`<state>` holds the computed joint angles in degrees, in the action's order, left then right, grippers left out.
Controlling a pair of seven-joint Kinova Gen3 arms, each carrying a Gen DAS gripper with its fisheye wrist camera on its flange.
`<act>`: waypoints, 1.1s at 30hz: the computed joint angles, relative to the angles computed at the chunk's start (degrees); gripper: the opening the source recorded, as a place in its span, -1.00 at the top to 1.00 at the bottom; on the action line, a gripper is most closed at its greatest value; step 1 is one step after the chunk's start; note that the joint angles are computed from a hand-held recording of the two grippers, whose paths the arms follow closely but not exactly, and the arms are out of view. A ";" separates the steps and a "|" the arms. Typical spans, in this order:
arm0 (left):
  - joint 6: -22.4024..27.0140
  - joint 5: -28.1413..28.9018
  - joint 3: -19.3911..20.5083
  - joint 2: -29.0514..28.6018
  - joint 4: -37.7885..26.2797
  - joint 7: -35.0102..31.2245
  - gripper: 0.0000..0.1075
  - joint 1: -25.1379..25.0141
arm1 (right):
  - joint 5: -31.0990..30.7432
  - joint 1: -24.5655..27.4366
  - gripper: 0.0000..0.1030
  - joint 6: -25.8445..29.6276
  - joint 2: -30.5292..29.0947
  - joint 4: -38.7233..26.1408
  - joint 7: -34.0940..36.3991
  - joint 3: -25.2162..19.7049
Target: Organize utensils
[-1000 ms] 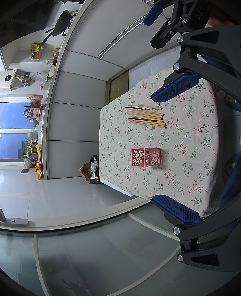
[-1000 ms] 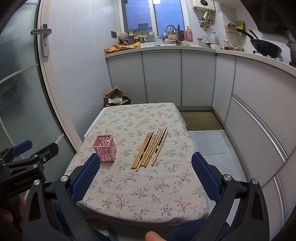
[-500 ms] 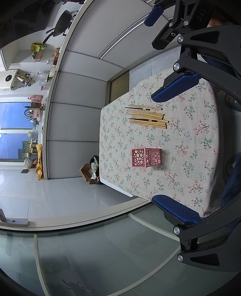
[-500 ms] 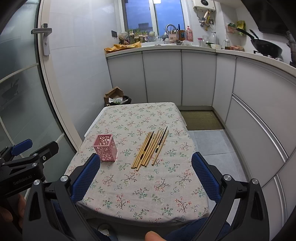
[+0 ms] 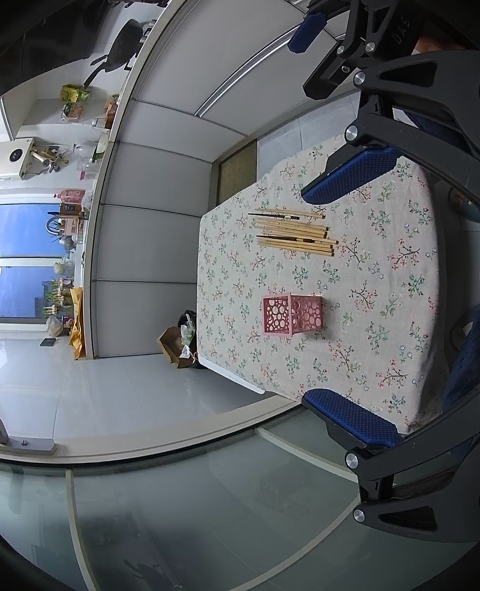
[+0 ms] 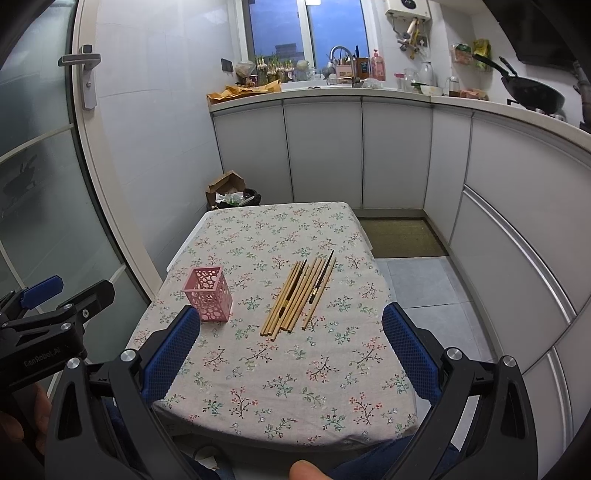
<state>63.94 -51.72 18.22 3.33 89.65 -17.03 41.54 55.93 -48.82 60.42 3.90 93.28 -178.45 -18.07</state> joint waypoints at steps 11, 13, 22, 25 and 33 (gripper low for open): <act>-6.05 6.93 -3.86 2.77 -2.66 -8.04 -0.78 -2.88 | -6.39 14.54 -0.87 -7.59 2.77 -2.71 6.97 -5.44; -7.49 8.21 -8.44 3.99 -4.21 -10.31 -0.78 -0.51 | -8.95 18.80 -0.87 -9.65 4.02 -4.25 9.24 -6.56; -5.13 23.35 -3.43 18.51 -24.27 -30.88 -0.54 -12.02 | -29.32 41.18 -0.87 -13.07 20.25 -20.73 27.67 -16.16; -4.40 29.72 -7.29 25.64 -32.23 -37.18 -0.23 -11.56 | -36.31 43.33 -0.83 -10.68 27.59 -28.70 33.81 -15.59; 4.68 38.67 -9.07 43.57 -53.47 -46.10 0.01 -12.93 | -47.11 41.49 -0.67 -8.50 35.76 -35.09 41.24 -7.85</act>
